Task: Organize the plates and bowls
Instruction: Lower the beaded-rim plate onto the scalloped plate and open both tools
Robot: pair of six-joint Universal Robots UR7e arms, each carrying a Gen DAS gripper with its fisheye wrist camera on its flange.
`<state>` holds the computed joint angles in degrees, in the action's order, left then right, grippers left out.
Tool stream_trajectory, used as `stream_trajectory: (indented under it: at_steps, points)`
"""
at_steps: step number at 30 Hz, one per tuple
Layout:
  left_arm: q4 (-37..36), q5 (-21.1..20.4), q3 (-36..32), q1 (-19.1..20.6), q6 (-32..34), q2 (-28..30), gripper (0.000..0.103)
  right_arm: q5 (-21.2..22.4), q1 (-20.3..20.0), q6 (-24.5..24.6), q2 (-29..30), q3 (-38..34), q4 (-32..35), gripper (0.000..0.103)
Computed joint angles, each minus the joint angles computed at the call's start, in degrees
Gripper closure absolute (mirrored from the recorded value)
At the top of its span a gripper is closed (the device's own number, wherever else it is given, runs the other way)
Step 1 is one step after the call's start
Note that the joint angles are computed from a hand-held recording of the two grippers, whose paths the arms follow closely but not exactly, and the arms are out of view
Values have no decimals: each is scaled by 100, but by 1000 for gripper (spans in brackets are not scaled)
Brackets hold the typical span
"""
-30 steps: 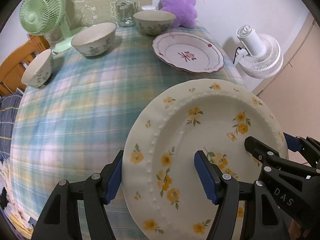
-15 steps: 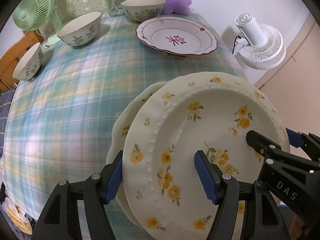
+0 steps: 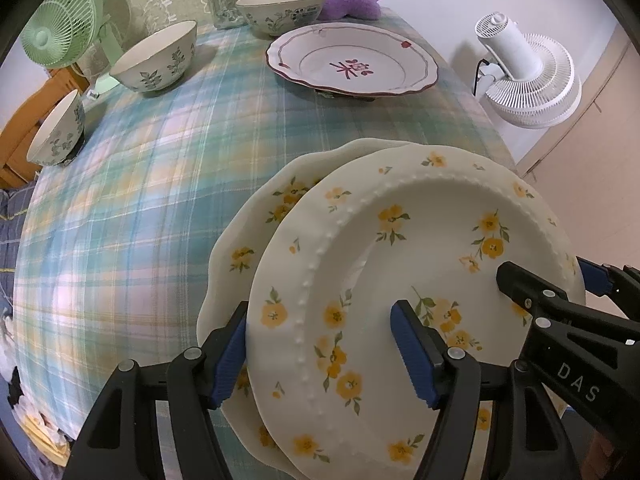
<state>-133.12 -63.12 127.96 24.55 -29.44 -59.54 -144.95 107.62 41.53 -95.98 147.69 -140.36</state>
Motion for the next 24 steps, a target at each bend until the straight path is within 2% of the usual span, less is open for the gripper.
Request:
stream_trajectory:
  at_steps: [6, 14, 18, 21, 22, 24]
  points:
    - [113, 385, 9, -193, -76, 138, 33, 17, -77, -71, 24, 46, -173, 40]
    - [276, 622, 1, -324, -172, 194, 31, 44, -91, -97, 53, 91, -371, 40]
    - [341, 637, 12, -315, -208, 142, 32, -26, 3, 164, -39, 36, 67, 40]
    - [375, 586, 45, -293, -253, 14, 32, -74, 187, 584, -230, -2, 655, 40]
    - [361, 572, 60, -284, -249, -34, 32, -72, 232, 658, -281, -1, 758, 41]
    - [352, 563, 78, -281, -259, -95, 32, -72, 342, 803, -303, -24, 950, 57]
